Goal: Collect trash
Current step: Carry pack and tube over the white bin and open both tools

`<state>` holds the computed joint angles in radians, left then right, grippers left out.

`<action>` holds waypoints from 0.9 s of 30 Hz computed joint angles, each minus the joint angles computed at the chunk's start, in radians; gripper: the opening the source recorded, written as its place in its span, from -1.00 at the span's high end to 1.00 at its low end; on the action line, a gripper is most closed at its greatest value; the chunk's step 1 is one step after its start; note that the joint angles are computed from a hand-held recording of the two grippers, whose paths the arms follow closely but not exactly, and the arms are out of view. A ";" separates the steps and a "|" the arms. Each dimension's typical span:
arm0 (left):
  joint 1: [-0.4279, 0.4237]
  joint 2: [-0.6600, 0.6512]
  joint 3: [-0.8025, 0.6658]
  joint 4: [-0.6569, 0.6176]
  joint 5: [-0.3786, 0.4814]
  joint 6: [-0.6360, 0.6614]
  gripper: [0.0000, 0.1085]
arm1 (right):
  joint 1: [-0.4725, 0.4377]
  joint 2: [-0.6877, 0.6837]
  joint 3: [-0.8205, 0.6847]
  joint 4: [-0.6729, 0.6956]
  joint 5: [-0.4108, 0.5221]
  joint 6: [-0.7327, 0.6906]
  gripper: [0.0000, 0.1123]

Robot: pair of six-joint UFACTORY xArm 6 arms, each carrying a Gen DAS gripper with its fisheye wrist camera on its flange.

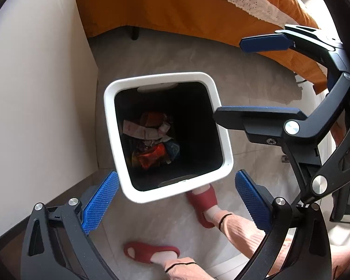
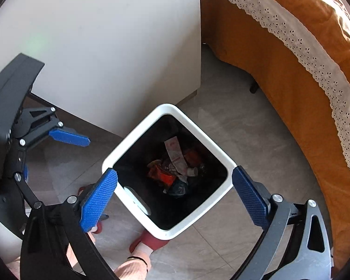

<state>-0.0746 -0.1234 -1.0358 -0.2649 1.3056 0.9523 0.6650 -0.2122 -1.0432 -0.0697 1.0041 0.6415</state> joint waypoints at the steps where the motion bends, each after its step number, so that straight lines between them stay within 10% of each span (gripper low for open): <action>1: 0.001 -0.004 -0.004 0.000 0.005 0.002 -0.81 | 0.003 -0.004 -0.004 -0.004 0.006 0.005 -0.75; 16: 0.061 -0.107 -0.156 -0.076 0.163 -0.027 -0.81 | 0.057 -0.033 -0.198 -0.083 0.181 0.161 -0.75; 27: 0.163 -0.124 -0.527 -0.298 0.431 -0.111 -0.81 | 0.206 0.066 -0.717 -0.302 0.516 0.322 -0.75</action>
<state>0.0886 -0.2477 -1.5628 -0.5631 1.7371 0.8412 0.8713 -0.1464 -1.7601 -0.3719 1.5201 0.9639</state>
